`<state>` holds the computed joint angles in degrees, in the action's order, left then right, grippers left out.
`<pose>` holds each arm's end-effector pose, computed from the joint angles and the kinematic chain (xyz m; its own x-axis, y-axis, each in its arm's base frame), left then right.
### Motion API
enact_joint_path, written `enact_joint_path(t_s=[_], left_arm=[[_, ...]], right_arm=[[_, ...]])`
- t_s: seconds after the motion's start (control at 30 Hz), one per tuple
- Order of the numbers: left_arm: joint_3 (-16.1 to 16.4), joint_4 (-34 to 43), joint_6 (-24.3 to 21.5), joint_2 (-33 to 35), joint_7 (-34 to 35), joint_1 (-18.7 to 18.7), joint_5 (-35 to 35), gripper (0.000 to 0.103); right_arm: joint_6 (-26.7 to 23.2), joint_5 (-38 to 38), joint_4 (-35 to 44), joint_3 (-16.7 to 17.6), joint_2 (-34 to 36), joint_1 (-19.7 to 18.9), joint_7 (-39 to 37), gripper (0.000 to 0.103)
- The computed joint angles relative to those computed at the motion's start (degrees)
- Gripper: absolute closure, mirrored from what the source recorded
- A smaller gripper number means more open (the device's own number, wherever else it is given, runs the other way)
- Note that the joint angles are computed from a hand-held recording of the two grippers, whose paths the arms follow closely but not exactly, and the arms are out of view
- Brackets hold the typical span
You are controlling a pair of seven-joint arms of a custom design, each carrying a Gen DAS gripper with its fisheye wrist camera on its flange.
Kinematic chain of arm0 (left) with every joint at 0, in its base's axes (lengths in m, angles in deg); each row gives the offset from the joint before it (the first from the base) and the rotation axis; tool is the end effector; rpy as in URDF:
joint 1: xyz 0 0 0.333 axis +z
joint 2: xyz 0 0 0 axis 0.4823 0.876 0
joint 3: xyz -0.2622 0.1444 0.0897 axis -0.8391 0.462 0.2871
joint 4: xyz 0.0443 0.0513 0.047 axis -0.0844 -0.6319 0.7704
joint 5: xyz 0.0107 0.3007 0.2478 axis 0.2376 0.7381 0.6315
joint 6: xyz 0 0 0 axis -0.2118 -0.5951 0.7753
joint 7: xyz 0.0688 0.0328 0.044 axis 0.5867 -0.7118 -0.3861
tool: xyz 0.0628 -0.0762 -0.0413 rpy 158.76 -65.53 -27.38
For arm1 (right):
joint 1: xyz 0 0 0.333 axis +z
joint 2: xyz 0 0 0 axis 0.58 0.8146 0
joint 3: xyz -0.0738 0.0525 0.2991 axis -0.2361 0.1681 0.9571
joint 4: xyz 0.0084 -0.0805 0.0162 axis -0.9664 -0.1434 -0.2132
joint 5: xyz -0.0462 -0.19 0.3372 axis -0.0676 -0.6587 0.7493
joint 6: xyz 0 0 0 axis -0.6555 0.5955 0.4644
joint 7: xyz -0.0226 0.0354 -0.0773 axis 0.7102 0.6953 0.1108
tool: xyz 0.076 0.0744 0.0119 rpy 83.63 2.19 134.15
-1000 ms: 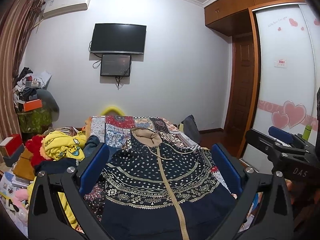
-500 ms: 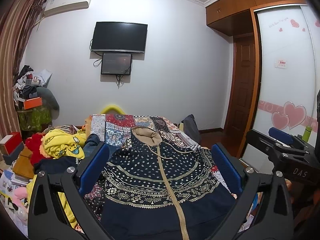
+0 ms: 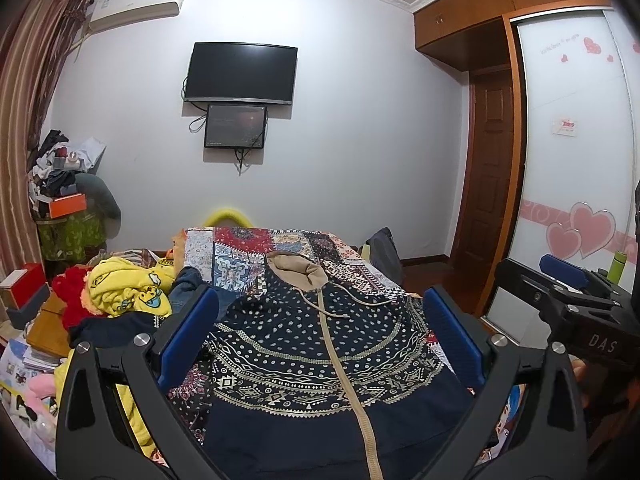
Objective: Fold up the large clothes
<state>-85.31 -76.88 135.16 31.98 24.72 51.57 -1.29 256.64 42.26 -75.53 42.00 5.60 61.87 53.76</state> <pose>0.3860 -0.1030 0.6143 0.0923 -0.9920 0.0857 -0.2322 -0.1051 -0.9670 0.4740 0.2194 0.6170 0.4116 -0.9071 -0.0881 -0.2690 -0.0286 -0.9627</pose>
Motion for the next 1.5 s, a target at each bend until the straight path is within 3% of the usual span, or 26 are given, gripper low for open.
enact_joint_path(t_s=[0.27,0.47,0.57,0.67,0.73,0.87,0.97,1.03,1.1,1.2,1.37,1.5], left_arm=[[-0.1,1.3,0.0,2.0,0.1,1.8,0.5,0.0],[-0.9,4.0,1.2,5.7,1.0,5.7,1.3,0.0],[-0.3,6.1,0.9,8.8,1.6,7.1,1.0,0.0],[0.3,8.9,0.0,12.7,2.4,9.3,1.6,0.0],[0.0,11.2,-0.9,15.4,2.3,12.2,2.5,0.0],[-1.2,15.8,-3.4,20.3,0.3,19.2,6.1,0.0],[-0.2,19.5,-6.7,24.9,-0.9,22.3,9.3,0.0],[2.2,21.9,-9.3,28.4,-1.3,21.6,10.4,0.0],[9.0,24.8,-13.2,32.7,4.3,15.9,5.2,0.0],[15.6,28.4,-18.9,38.0,11.7,11.3,-4.9,0.0],[21.5,31.9,-27.1,46.1,15.8,9.7,-13.7,0.0],[23.7,34.3,-31.5,51.2,21.7,10.0,-24.5,0.006]], right_arm=[[-1.2,1.2,2.0,0.2,1.8,0.1,-0.6,0.0],[-3.2,5.4,5.7,-7.2,5.0,8.4,-4.6,0.0],[-3.8,8.5,7.9,-8.0,7.0,9.7,-7.5,0.0],[-4.3,19.4,11.4,-11.7,10.3,15.0,-17.8,0.0],[-4.9,30.0,14.7,-7.5,13.1,12.2,-27.9,0.0],[-7.8,33.6,22.6,1.7,19.0,3.4,-33.2,0.0],[-12.2,32.6,30.2,5.6,24.3,-0.7,-33.9,0.0],[-16.3,31.9,35.7,8.1,28.2,-3.2,-34.2,0.0],[-21.2,30.4,41.5,9.8,32.4,-4.9,-34.0,0.0],[-30.0,26.6,50.3,10.5,38.8,-5.7,-31.5,0.0],[-44.3,20.5,63.8,11.0,48.6,-5.9,-29.0,0.0],[-55.8,19.2,76.3,11.1,56.8,-5.3,-29.5,0.0]])
